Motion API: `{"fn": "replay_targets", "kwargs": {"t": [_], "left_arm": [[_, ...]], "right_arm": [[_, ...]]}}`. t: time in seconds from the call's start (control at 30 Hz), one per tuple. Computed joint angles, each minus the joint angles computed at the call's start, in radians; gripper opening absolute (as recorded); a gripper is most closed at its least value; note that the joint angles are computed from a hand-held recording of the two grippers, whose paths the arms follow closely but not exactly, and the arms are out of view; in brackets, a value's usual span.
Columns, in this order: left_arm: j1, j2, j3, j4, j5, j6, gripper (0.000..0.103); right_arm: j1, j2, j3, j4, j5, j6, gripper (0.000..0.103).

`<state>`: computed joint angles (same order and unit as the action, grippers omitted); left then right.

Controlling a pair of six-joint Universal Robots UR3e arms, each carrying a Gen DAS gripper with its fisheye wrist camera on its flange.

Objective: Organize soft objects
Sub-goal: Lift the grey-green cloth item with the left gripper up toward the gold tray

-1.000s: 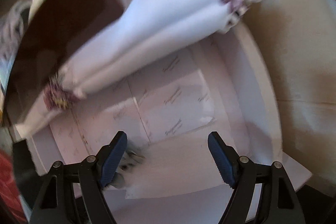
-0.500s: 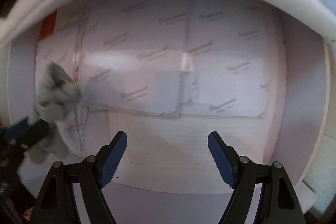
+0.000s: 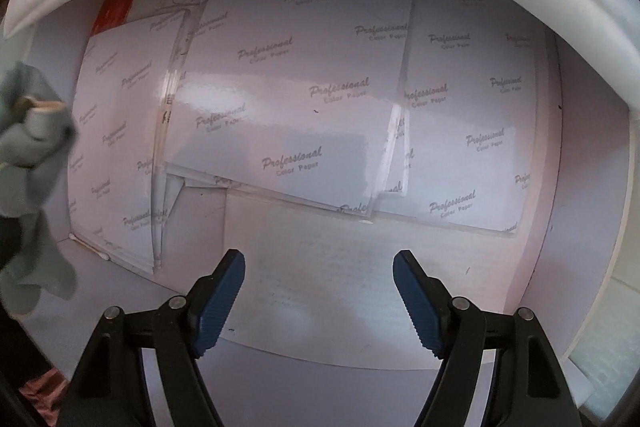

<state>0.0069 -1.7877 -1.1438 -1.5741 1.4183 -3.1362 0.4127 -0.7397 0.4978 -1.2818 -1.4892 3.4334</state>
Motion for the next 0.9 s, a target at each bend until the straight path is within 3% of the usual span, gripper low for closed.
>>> {"fn": "replay_targets", "kwargs": {"t": [0.3,0.9], "left_arm": [[0.005,0.052,0.031,0.042,0.009,-0.027,0.028],[0.008,0.123,-0.023,0.171,0.017,-0.037,0.028]], "right_arm": [[-0.022,-0.094,0.222,-0.088,0.003,-0.039,0.077],[-0.055,-0.190,0.422,-0.236,-0.005,0.026,0.076]]}}
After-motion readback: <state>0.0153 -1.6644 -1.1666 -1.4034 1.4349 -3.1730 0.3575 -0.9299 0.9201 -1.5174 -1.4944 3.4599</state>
